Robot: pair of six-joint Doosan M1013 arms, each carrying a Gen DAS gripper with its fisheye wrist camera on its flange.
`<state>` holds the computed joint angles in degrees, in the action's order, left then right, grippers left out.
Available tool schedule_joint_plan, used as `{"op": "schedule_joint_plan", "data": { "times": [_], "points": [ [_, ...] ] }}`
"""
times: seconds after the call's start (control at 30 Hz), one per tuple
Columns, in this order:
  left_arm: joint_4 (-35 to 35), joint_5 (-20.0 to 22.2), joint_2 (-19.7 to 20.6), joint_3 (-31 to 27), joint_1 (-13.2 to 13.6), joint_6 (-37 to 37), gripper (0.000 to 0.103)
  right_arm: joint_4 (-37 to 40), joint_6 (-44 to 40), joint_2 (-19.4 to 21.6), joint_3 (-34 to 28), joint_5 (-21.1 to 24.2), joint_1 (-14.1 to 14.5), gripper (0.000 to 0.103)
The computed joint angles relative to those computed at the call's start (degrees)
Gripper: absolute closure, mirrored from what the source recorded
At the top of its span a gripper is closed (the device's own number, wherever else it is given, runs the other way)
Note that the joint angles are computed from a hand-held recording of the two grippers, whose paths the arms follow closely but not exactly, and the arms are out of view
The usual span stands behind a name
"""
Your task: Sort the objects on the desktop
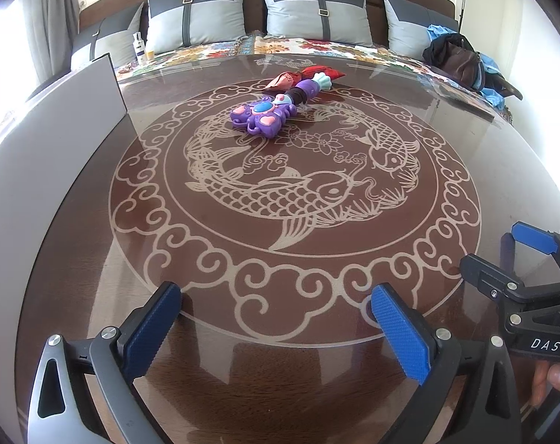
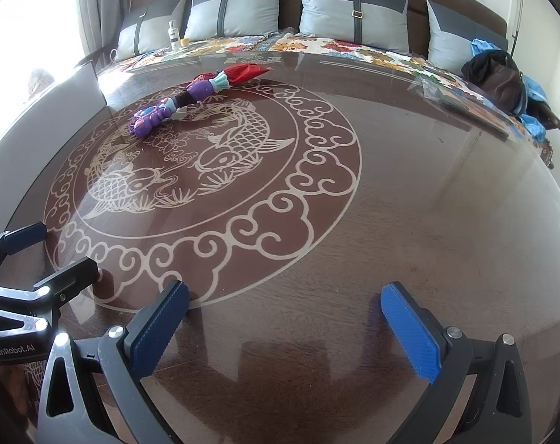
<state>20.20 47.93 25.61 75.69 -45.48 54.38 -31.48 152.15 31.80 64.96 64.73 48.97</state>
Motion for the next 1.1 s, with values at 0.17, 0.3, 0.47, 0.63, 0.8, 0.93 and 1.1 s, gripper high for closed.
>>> {"op": "schedule_joint_plan", "data": {
  "times": [0.17, 0.3, 0.47, 0.63, 0.8, 0.93, 1.1],
  "points": [
    [-0.01, -0.01, 0.00, 0.00, 0.01, 0.02, 0.000, 0.00, -0.02, 0.01, -0.02, -0.01, 0.00, 0.000],
    [0.00, -0.02, -0.01, 0.02, 0.00, 0.01, 0.000, 0.00, -0.02, 0.00, 0.01, -0.02, 0.00, 0.000],
    [0.00, -0.03, -0.02, 0.03, -0.01, 0.00, 0.000, 0.05, -0.17, 0.01, -0.02, -0.09, -0.07, 0.000],
    [0.00, -0.03, -0.01, 0.02, -0.01, 0.00, 0.000, 0.08, -0.21, 0.02, -0.05, -0.09, -0.08, 0.000],
    [-0.07, 0.00, -0.01, 0.00, -0.01, 0.05, 0.000, 0.10, -0.27, 0.02, -0.09, -0.07, -0.10, 0.000],
    [-3.39, 0.61, 0.44, -0.96, 0.66, 4.79, 0.000, 0.11, -0.29, 0.02, -0.07, -0.11, -0.09, 0.000],
    [-8.38, 2.48, 1.97, -3.77, 2.61, 12.80, 0.000, 0.10, -0.28, 0.02, -0.07, -0.10, -0.09, 0.000]
  ]
}}
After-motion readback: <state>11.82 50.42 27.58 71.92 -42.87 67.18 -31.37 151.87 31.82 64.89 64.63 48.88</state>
